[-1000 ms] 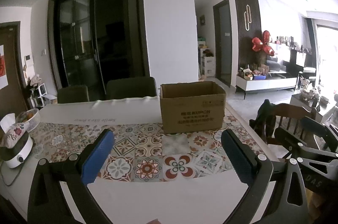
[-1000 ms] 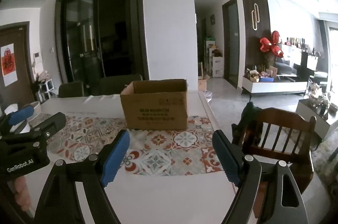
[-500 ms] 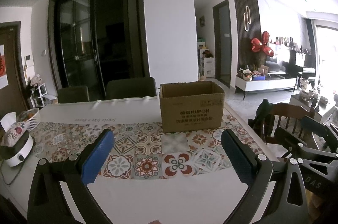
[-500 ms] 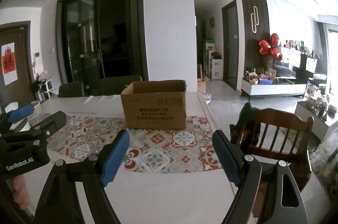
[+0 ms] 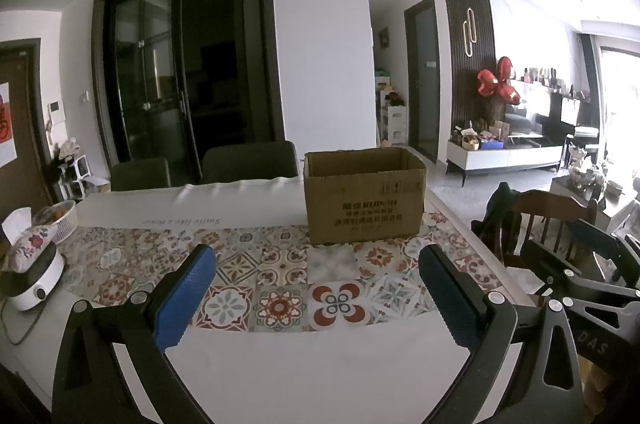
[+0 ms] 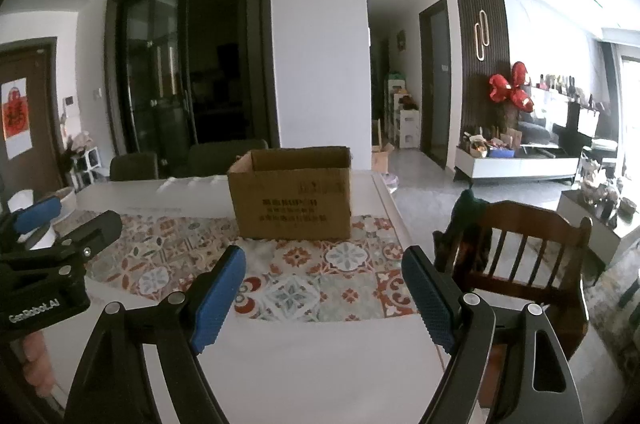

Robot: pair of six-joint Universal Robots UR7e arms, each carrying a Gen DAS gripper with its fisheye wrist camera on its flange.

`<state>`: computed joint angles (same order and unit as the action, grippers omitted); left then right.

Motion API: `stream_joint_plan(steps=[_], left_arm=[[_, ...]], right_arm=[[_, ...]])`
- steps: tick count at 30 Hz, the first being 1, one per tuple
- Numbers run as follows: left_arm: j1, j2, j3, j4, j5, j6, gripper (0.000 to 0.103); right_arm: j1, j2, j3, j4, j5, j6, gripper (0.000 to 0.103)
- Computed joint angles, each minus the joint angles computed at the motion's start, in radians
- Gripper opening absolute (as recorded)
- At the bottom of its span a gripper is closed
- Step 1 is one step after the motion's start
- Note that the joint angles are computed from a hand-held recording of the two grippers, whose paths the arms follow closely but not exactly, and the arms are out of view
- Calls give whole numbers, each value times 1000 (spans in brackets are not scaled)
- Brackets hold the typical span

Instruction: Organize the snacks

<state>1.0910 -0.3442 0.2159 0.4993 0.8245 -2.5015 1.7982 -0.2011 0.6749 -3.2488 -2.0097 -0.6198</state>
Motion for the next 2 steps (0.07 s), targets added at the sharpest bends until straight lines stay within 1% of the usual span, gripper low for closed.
stream_joint_plan(steps=[2], left_arm=[[1, 9, -17, 14, 0, -6, 103]], right_arm=[[0, -4, 8, -2, -4, 0, 81]])
